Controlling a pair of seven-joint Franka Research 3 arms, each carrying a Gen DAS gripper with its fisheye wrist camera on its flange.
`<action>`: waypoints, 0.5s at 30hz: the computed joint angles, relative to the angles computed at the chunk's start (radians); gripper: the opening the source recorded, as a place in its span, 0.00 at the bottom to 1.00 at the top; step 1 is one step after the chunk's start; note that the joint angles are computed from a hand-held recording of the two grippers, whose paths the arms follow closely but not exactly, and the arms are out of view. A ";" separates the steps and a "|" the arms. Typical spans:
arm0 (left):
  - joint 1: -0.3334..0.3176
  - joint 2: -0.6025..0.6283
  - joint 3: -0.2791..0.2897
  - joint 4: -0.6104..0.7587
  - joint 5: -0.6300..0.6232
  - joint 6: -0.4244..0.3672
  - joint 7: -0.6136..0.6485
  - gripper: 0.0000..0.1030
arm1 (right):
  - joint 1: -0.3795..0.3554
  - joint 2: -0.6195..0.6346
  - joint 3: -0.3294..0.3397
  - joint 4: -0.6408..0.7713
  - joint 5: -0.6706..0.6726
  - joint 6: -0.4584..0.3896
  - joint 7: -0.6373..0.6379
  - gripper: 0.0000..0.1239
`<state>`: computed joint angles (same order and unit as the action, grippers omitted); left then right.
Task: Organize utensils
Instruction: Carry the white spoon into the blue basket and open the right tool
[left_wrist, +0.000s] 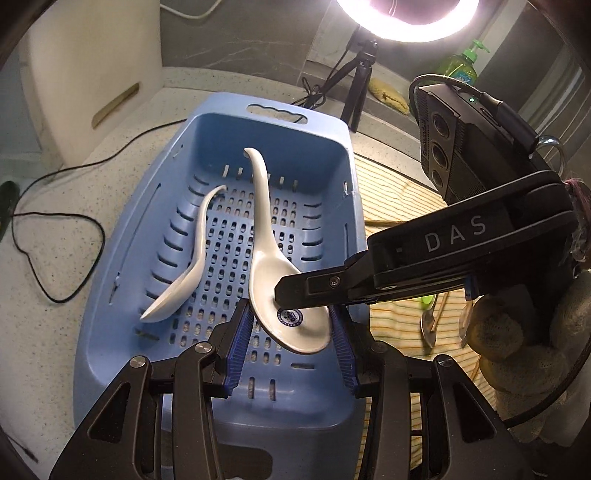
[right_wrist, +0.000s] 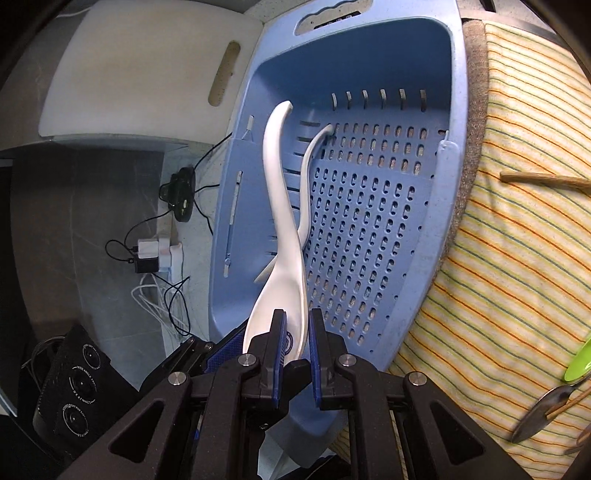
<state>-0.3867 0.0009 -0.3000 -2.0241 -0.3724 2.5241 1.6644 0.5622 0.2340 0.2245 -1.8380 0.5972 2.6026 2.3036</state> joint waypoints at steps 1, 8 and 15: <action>0.000 0.004 0.000 0.002 0.004 -0.002 -0.001 0.40 | 0.004 0.005 -0.005 0.009 -0.018 -0.011 0.013 0.09; 0.009 0.034 -0.002 0.027 0.063 -0.016 -0.048 0.39 | 0.008 0.006 -0.019 0.021 -0.082 -0.036 0.056 0.11; 0.019 0.016 0.001 0.018 0.106 -0.002 -0.079 0.38 | 0.001 -0.051 -0.015 -0.032 -0.084 -0.001 0.014 0.11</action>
